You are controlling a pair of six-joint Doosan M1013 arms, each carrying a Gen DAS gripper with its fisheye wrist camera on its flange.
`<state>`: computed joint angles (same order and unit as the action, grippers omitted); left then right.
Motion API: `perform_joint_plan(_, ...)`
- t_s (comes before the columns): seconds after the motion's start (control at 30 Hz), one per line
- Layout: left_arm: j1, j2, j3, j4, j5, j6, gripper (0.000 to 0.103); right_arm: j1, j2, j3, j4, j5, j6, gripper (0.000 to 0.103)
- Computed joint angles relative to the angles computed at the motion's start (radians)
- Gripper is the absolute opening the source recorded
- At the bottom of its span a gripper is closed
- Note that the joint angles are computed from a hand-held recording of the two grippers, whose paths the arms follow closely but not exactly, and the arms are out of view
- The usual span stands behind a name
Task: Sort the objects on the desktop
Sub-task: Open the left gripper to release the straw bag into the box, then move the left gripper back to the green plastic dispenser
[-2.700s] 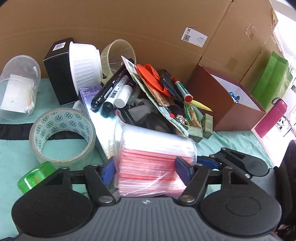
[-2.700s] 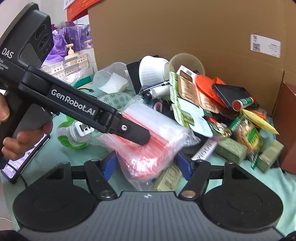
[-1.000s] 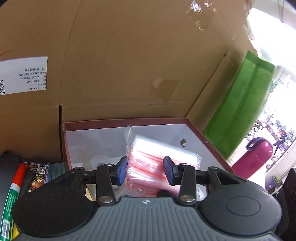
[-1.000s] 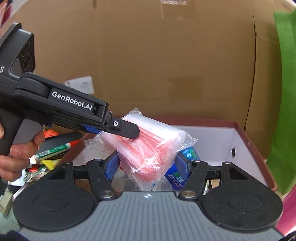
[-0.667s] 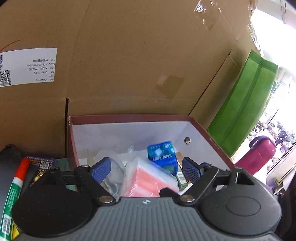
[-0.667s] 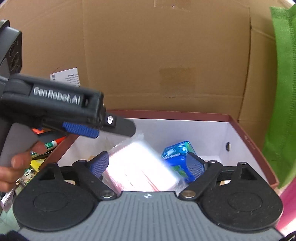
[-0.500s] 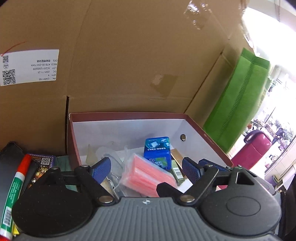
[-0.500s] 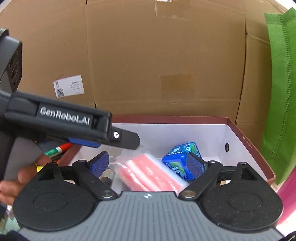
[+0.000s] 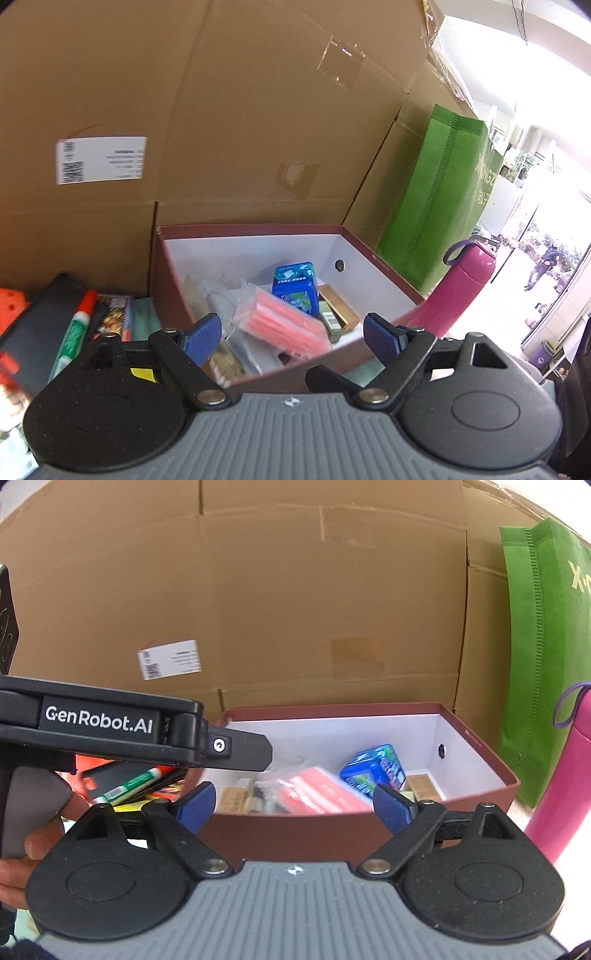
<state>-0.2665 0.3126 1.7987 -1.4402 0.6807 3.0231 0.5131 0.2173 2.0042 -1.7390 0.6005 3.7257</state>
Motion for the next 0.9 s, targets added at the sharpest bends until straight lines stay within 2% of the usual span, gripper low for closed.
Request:
perform_joint_plan(0.27, 0.046, -0.074, 0.088, 0.008, 0.015, 0.024, 0.087, 0.068, -0.028, 0.031, -0.01, 0.018, 0.094, 0.091)
perform_joint_plan(0.5, 0.092, -0.142, 0.188, -0.039, -0.037, 0.113, 0.087, 0.137, -0.03, 0.04, 0.01, 0.012, 0.131, 0.091)
perform_joint_plan(0.63, 0.13, -0.164, 0.231, -0.072, -0.025, 0.154, 0.087, 0.179, -0.02, 0.036, 0.021, 0.016, 0.121, 0.091)
perform_joint_plan(0.9, 0.194, -0.191, 0.298, -0.124, -0.059, 0.196, 0.087, 0.228, 0.008, 0.009, 0.051, -0.019, 0.039, 0.091)
